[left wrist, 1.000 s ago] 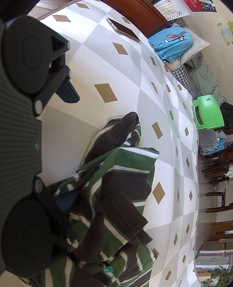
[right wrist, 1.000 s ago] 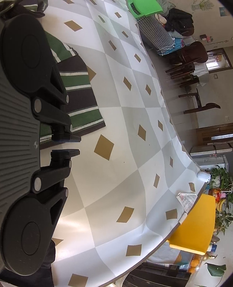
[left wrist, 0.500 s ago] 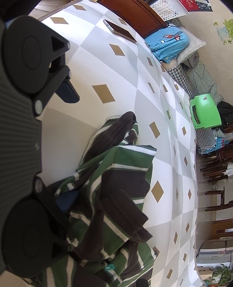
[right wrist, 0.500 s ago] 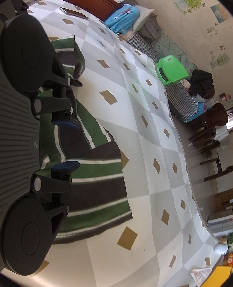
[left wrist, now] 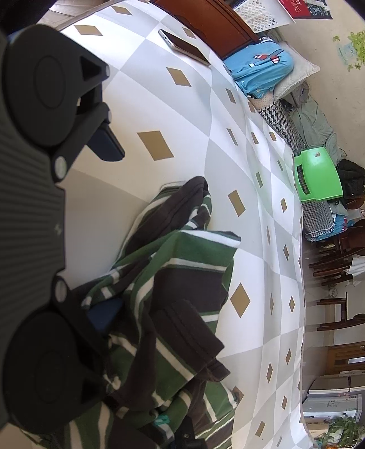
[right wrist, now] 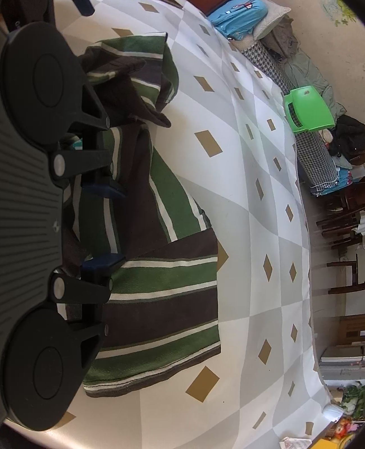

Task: Fold clothes

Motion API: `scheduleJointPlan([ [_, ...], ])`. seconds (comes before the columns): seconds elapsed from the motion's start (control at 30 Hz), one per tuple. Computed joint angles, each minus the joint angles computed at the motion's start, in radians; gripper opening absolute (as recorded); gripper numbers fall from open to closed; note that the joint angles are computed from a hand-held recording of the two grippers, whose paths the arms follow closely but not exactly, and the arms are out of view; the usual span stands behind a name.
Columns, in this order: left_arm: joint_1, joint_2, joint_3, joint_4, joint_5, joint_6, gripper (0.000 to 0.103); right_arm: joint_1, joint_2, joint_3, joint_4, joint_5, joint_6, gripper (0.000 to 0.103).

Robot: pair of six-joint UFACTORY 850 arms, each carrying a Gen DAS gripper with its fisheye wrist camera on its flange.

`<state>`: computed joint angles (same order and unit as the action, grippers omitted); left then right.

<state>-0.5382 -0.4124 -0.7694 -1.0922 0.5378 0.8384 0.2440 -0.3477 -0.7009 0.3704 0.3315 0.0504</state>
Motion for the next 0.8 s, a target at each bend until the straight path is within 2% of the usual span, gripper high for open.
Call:
scheduleJointPlan([
  [0.1,0.007,-0.006,-0.006,-0.015,0.005,0.006,0.103,0.005,0.000,-0.002,0.105,-0.008,-0.129,0.041],
  [0.5,0.035,0.003,-0.005,-0.072,-0.014,0.022,0.103,0.003,0.005,-0.001,0.305,-0.011,-0.312,0.040],
  [0.6,0.032,0.002,-0.004,-0.096,0.004,0.045,0.103,0.012,0.008,0.000,0.446,-0.002,-0.431,0.039],
  [0.7,0.023,-0.028,-0.031,-0.250,0.068,0.175,0.103,0.027,0.005,-0.004,0.665,0.035,-0.612,0.039],
  [0.73,0.032,-0.038,-0.041,-0.296,0.068,0.204,0.103,0.028,0.004,-0.006,0.741,0.052,-0.670,0.039],
  [0.8,0.075,-0.026,-0.042,-0.319,-0.002,0.166,0.103,0.022,0.008,-0.005,0.824,0.066,-0.721,0.039],
])
